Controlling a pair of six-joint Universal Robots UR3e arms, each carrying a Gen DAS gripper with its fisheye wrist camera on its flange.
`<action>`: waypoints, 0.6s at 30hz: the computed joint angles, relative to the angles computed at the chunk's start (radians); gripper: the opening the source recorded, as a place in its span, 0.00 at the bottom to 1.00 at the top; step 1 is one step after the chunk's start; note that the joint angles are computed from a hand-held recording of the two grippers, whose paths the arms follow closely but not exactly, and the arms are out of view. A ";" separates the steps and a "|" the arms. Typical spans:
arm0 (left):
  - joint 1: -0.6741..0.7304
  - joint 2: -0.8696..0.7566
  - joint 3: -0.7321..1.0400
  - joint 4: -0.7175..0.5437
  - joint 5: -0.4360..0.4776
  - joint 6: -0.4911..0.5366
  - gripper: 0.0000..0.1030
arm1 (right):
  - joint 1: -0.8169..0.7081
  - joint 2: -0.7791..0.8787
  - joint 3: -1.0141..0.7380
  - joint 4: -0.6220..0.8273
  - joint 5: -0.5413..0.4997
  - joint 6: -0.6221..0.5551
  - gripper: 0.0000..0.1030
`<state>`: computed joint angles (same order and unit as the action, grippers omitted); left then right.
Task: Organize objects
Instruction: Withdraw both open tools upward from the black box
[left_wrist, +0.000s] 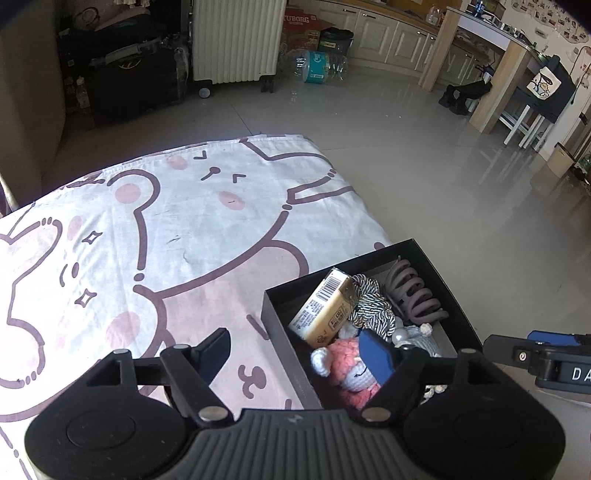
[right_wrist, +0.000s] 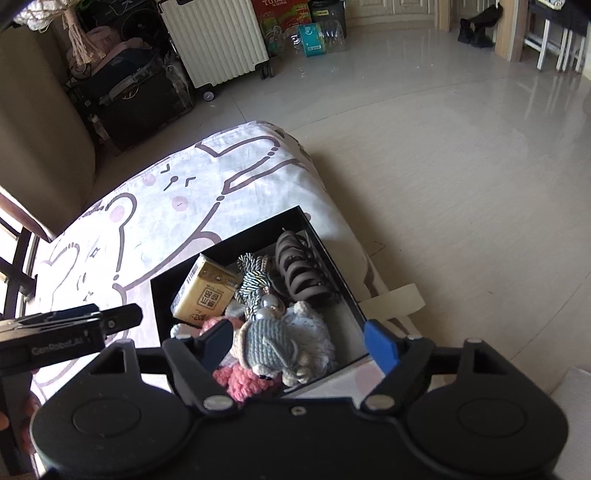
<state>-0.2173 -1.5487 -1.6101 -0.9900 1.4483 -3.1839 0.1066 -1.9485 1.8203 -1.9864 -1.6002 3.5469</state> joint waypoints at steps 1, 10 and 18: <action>0.004 0.019 -0.005 -0.011 0.004 0.000 0.81 | 0.017 0.002 -0.010 0.006 -0.019 0.004 0.79; 0.002 0.155 -0.042 -0.109 0.067 0.009 0.95 | 0.126 -0.008 -0.060 0.085 -0.137 0.058 0.90; -0.002 0.255 -0.084 -0.164 0.086 -0.015 0.96 | 0.180 -0.031 -0.067 0.129 -0.194 0.078 0.90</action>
<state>-0.2191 -1.2937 -1.6945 -1.1538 1.5346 -3.1994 0.2864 -1.9795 1.7534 -1.8573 -1.7944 3.6251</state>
